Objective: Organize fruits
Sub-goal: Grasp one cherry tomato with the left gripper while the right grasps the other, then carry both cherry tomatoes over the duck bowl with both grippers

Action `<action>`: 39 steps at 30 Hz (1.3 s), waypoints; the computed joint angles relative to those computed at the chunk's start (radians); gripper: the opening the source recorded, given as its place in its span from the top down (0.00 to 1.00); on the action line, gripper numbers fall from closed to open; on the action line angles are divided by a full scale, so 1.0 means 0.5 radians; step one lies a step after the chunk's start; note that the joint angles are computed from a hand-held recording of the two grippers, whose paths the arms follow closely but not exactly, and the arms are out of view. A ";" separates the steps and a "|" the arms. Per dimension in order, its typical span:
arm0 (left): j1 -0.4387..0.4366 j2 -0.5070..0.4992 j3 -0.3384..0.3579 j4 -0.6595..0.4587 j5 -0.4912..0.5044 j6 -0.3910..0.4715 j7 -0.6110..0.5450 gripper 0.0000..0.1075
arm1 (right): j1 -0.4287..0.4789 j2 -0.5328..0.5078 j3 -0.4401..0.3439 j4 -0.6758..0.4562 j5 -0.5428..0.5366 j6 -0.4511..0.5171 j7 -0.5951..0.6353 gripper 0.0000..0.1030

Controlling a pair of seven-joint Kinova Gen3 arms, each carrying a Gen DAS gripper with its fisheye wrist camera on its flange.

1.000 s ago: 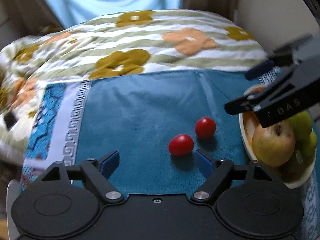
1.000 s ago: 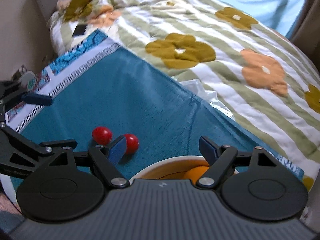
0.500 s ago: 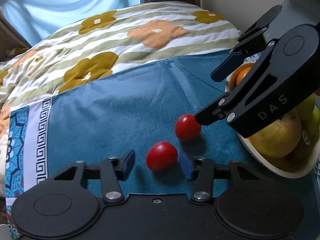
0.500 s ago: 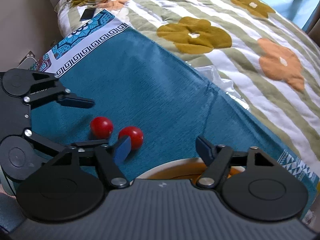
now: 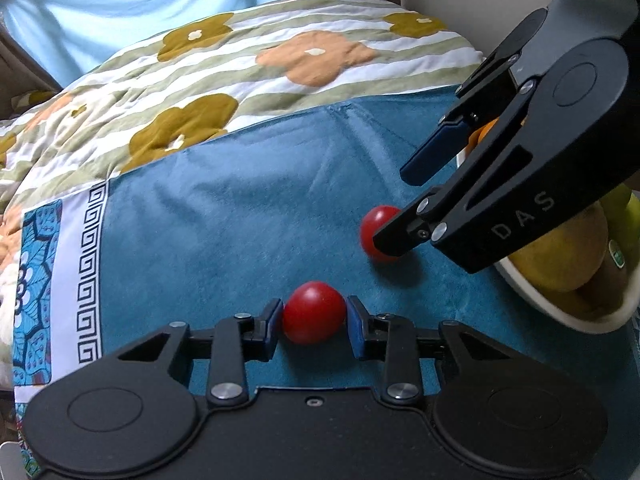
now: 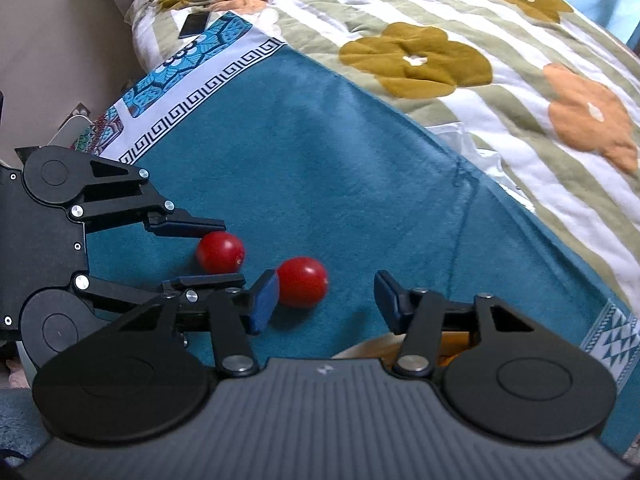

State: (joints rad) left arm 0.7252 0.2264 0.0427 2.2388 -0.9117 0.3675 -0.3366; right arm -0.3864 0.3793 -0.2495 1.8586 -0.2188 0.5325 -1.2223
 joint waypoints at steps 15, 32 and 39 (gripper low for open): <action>0.071 0.007 0.055 0.044 -0.262 0.111 0.259 0.65 | -0.116 0.062 0.035 -0.028 0.062 0.001 -0.157 0.47; 0.080 -0.204 0.350 0.045 -0.330 0.423 0.489 0.65 | -0.042 -0.277 -0.020 0.265 -0.034 -0.179 -0.243 0.54; 0.116 -0.312 0.534 -0.029 -0.288 0.598 0.522 0.65 | -0.021 -0.625 0.045 0.523 -0.105 -0.237 -0.322 0.54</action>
